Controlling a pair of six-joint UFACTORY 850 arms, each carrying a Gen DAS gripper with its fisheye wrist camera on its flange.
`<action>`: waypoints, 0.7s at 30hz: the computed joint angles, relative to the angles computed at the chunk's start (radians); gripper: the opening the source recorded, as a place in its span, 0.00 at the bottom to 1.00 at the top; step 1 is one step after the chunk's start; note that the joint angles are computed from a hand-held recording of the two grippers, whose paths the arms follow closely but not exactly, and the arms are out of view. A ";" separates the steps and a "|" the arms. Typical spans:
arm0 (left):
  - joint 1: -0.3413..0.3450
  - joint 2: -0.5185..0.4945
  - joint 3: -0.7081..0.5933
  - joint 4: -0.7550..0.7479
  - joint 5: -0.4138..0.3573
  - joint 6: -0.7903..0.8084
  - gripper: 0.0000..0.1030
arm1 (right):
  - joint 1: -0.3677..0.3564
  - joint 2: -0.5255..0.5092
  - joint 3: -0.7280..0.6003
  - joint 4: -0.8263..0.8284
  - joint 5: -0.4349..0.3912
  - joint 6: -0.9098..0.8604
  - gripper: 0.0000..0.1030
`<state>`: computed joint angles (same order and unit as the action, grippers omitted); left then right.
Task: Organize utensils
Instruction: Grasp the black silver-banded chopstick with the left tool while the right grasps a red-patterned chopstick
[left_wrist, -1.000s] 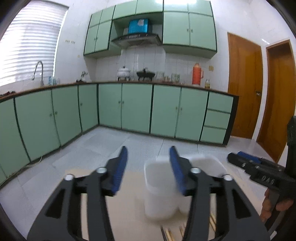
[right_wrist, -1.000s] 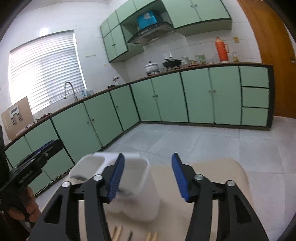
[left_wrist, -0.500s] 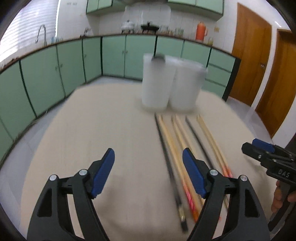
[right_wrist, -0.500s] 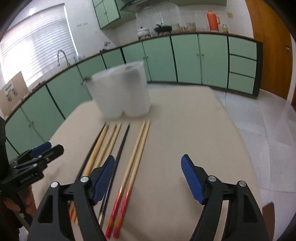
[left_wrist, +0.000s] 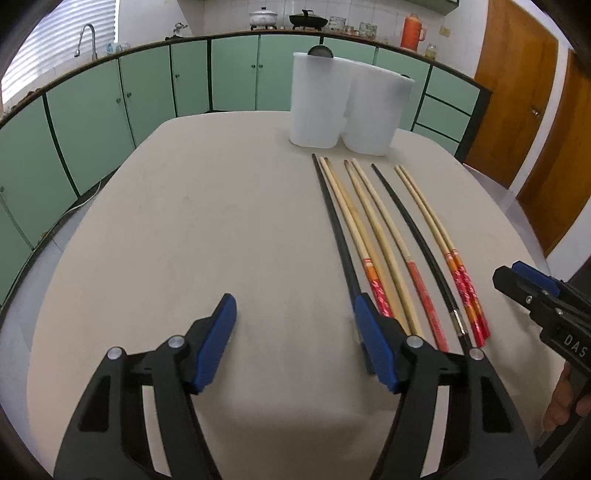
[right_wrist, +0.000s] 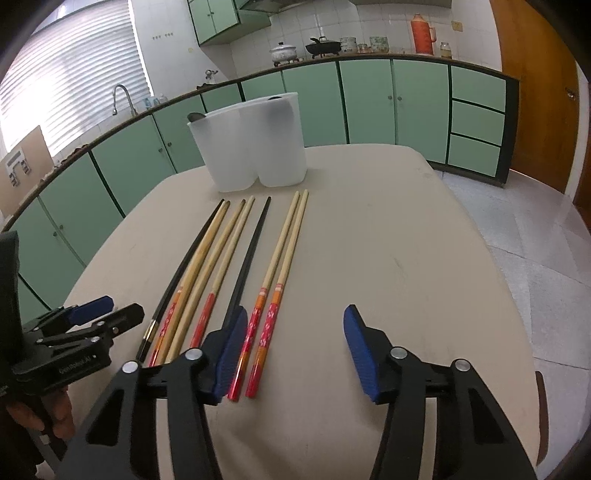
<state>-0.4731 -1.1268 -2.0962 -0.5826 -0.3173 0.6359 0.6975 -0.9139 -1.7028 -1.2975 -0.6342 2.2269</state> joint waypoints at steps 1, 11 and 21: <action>-0.002 0.006 0.010 -0.004 0.001 0.011 0.63 | 0.002 0.003 0.004 0.005 0.003 -0.007 0.45; -0.028 0.053 0.113 0.029 0.055 0.041 0.60 | 0.025 -0.003 -0.006 0.071 0.028 -0.066 0.38; -0.025 0.069 0.135 0.105 0.084 -0.051 0.29 | 0.040 -0.017 -0.023 0.128 0.049 -0.116 0.35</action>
